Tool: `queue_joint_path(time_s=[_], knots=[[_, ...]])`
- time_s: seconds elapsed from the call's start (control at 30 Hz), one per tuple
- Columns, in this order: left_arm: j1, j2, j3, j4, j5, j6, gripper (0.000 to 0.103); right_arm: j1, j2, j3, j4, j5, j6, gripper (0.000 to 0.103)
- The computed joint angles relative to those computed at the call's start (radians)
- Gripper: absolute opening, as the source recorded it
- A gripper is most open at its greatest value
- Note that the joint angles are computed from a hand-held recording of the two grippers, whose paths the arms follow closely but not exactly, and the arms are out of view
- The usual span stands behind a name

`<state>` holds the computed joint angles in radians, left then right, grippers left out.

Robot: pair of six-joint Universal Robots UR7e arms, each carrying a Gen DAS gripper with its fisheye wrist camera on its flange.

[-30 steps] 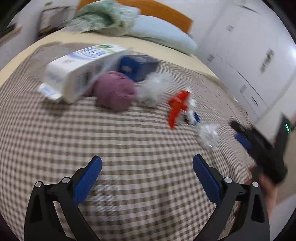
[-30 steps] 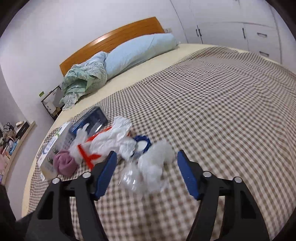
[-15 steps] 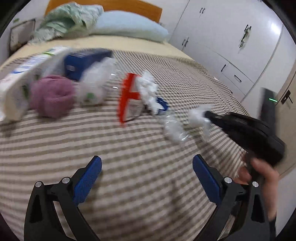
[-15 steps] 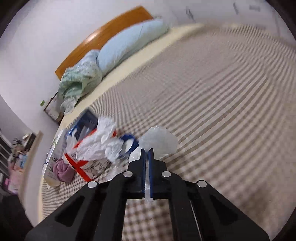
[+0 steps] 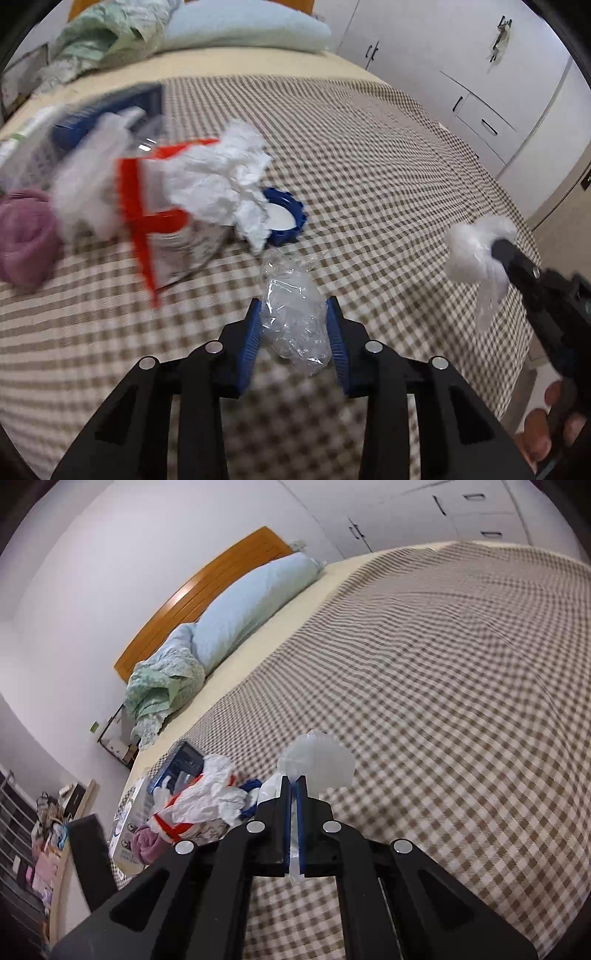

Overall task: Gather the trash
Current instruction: 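Grasp the white plastic bag with the right tool while the left tool grasps the clear plastic wrap, then carry both items to the wastebasket and open the left tool to drop the clear wrap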

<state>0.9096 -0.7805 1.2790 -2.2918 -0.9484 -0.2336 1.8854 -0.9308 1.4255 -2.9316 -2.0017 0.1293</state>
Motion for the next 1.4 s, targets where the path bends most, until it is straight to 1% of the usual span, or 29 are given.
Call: queue_joint_path(time_s=[0.13,0.2,0.23,0.27,0.33,0.37,0.43,0.47,0.57,0.67,0.8,0.83,0.93,1.0,1.03,1.07,1.1,1.13,1.17,1.2,1.23,1.33,1.37,1.4], knots=[[-0.042,-0.121,0.135,-0.028,0.039,-0.014,0.031,0.025,0.028,-0.021,0.01,0.011,-0.009,0.003],[-0.069,-0.202,0.215,-0.035,0.056,-0.033,0.031,0.045,0.033,-0.009,0.011,0.019,-0.021,0.003],[-0.088,-0.266,0.274,-0.027,0.073,-0.055,0.031,0.057,0.036,-0.003,0.017,0.019,-0.033,0.003],[-0.094,-0.299,0.293,-0.013,0.085,-0.069,0.031,0.08,0.036,0.016,0.027,0.014,-0.056,0.003],[-0.124,-0.402,0.38,0.007,0.127,-0.128,0.031,0.11,0.023,0.061,0.024,0.007,-0.062,0.003],[-0.143,-0.453,0.419,0.026,0.154,-0.161,0.031,0.129,0.002,0.11,0.025,0.035,-0.048,0.003],[-0.179,-0.553,0.496,0.078,0.199,-0.239,0.031,0.145,-0.034,0.184,0.001,0.104,-0.013,0.003],[-0.198,-0.602,0.526,0.111,0.211,-0.279,0.031,0.162,-0.056,0.223,-0.004,0.118,0.001,0.003],[-0.269,-0.721,0.596,0.197,0.248,-0.384,0.031,0.222,-0.113,0.301,-0.014,0.104,-0.005,0.003],[-0.352,-0.819,0.647,0.271,0.275,-0.47,0.031,0.278,-0.169,0.343,0.001,0.05,-0.012,0.003],[-0.453,-0.896,0.683,0.304,0.268,-0.536,0.031,0.336,-0.266,0.397,0.02,-0.052,-0.045,0.003],[-0.479,-0.905,0.69,0.297,0.255,-0.548,0.031,0.353,-0.303,0.413,0.025,-0.096,-0.062,0.003],[-0.548,-0.902,0.701,0.27,0.219,-0.557,0.031,0.378,-0.398,0.458,0.037,-0.199,-0.111,0.003],[-0.59,-0.874,0.701,0.227,0.176,-0.545,0.031,0.389,-0.49,0.498,0.051,-0.289,-0.135,0.003],[-0.601,-0.863,0.701,0.207,0.153,-0.536,0.031,0.392,-0.532,0.514,0.068,-0.324,-0.136,0.003],[-0.61,-0.838,0.699,0.171,0.11,-0.513,0.031,0.394,-0.602,0.541,0.108,-0.369,-0.13,0.003],[-0.617,-0.801,0.695,0.132,0.056,-0.484,0.031,0.396,-0.644,0.562,0.137,-0.396,-0.129,0.003],[-0.614,-0.77,0.695,0.1,0.022,-0.456,0.031,0.396,-0.685,0.581,0.171,-0.431,-0.135,0.003],[-0.615,-0.725,0.693,0.074,-0.024,-0.426,0.031,0.386,-0.748,0.621,0.228,-0.485,-0.134,0.003],[-0.611,-0.66,0.681,0.065,-0.08,-0.401,0.031,0.371,-0.793,0.646,0.27,-0.499,-0.118,0.003],[-0.605,-0.616,0.672,0.067,-0.116,-0.395,0.031,0.346,-0.847,0.676,0.325,-0.5,-0.092,0.003],[-0.57,-0.424,0.606,0.113,-0.288,-0.36,0.031,0.216,-1.028,0.793,0.447,-0.472,-0.034,0.003],[-0.557,-0.353,0.578,0.136,-0.34,-0.344,0.031,0.134,-1.105,0.849,0.461,-0.434,-0.03,0.003],[-0.542,-0.29,0.546,0.159,-0.385,-0.323,0.031,0.072,-1.153,0.881,0.464,-0.4,-0.032,0.003]])
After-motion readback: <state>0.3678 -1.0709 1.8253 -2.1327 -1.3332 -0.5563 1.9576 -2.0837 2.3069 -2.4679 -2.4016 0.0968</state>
